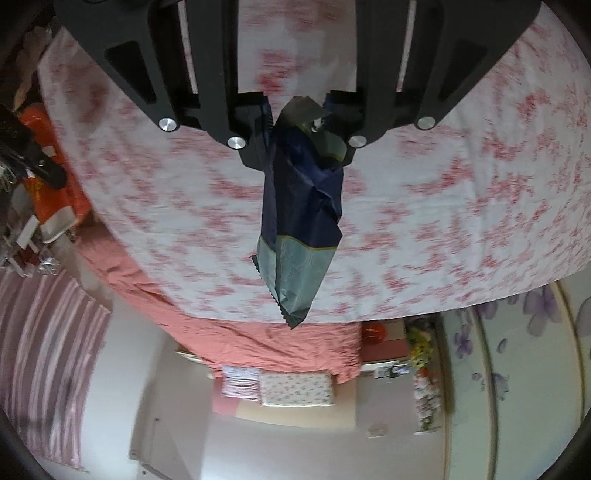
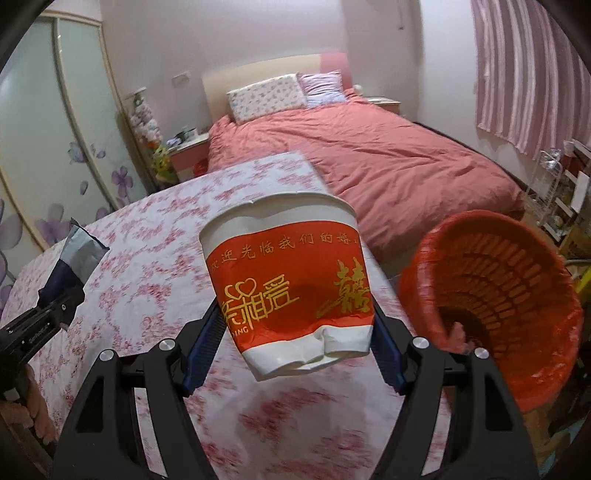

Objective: Collect trash
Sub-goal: 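Carry the pouch and paper cup over the orange basket and release both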

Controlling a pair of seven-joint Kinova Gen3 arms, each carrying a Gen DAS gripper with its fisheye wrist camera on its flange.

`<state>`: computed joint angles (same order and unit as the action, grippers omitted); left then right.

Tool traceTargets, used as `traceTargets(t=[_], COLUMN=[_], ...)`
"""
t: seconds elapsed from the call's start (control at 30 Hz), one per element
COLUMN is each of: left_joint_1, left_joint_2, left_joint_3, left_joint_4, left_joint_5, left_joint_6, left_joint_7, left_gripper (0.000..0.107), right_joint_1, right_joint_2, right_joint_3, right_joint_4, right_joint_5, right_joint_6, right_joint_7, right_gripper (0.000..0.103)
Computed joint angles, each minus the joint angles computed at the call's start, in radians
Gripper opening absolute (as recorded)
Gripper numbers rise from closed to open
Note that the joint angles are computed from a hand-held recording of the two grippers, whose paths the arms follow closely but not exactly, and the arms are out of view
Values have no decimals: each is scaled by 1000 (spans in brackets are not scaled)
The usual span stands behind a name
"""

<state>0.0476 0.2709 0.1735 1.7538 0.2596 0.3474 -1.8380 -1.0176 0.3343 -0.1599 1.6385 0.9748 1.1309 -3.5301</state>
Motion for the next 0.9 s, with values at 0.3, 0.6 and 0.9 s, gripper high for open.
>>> traceTargets(t=[0.3,0.6,0.9], left_joint_1=[47,155,299], left_joint_2=[-30,9,110], left_joint_3=[91,143,161], left_joint_4=[10,-41,-164], left_joint_5=[107,148,104], left_joint_6=[2,10,63], left_joint_7=[-68,-90,-48], left_gripper=[20,20,21], right_joint_1=[-13,47,112], right_joint_2=[-80,-154,-219], right_joint_3=[-40,-96,-127], right_joint_4=[105,223,330], right_joint_5=[23,17,19], right_joint_6=[127,166,150], right_joint_7=[-134,-267,-359], right_gripper=[72,72,72])
